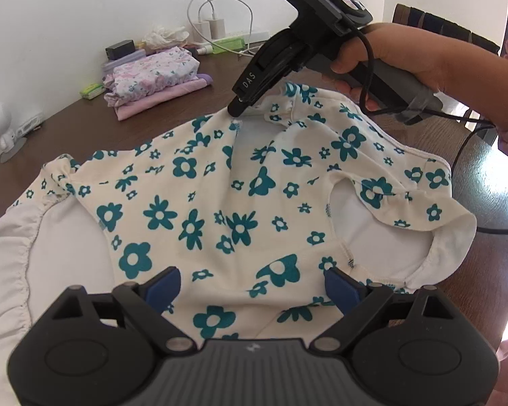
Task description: Fold clothes
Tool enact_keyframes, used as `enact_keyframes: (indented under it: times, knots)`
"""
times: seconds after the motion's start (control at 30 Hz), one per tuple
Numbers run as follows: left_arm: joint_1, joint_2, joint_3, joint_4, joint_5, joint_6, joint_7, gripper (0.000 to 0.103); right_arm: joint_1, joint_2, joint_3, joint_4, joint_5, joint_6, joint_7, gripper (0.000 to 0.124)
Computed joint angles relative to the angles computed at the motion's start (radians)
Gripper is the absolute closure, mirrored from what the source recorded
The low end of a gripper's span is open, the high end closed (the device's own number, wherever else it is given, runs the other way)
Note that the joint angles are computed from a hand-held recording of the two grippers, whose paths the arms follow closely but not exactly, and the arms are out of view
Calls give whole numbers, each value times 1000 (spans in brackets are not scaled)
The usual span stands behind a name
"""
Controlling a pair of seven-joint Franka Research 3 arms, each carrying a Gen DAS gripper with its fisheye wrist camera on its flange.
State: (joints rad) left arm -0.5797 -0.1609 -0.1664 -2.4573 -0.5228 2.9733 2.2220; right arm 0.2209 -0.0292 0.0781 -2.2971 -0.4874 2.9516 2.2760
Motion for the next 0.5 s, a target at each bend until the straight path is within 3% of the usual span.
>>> enact_keyframes:
  times: [0.03,0.07,0.13,0.2,0.37,0.5]
  knots:
    - [-40,-24,33,-11,-88,18,76,10,-17,-45,1,-42,-79,60,88,54]
    - [-83,-48,70,-21,-174,35,153,10,-61,-89,28,-78,-173,117,185,47]
    - [-110,-100,97,-53,-233,72,202,10,-120,-204,73,-168,-244,206,224,44]
    - [-98,-147,96,-93,-194,108,159,9,-91,-325,68,-254,-222,219,172,44]
    - [59,-260,16,-207,-42,115,-19,9,133,-577,0,-465,-146,101,0,43]
    - [133,-334,-5,-293,17,101,-126,9,177,-668,81,-575,-84,35,-3,43]
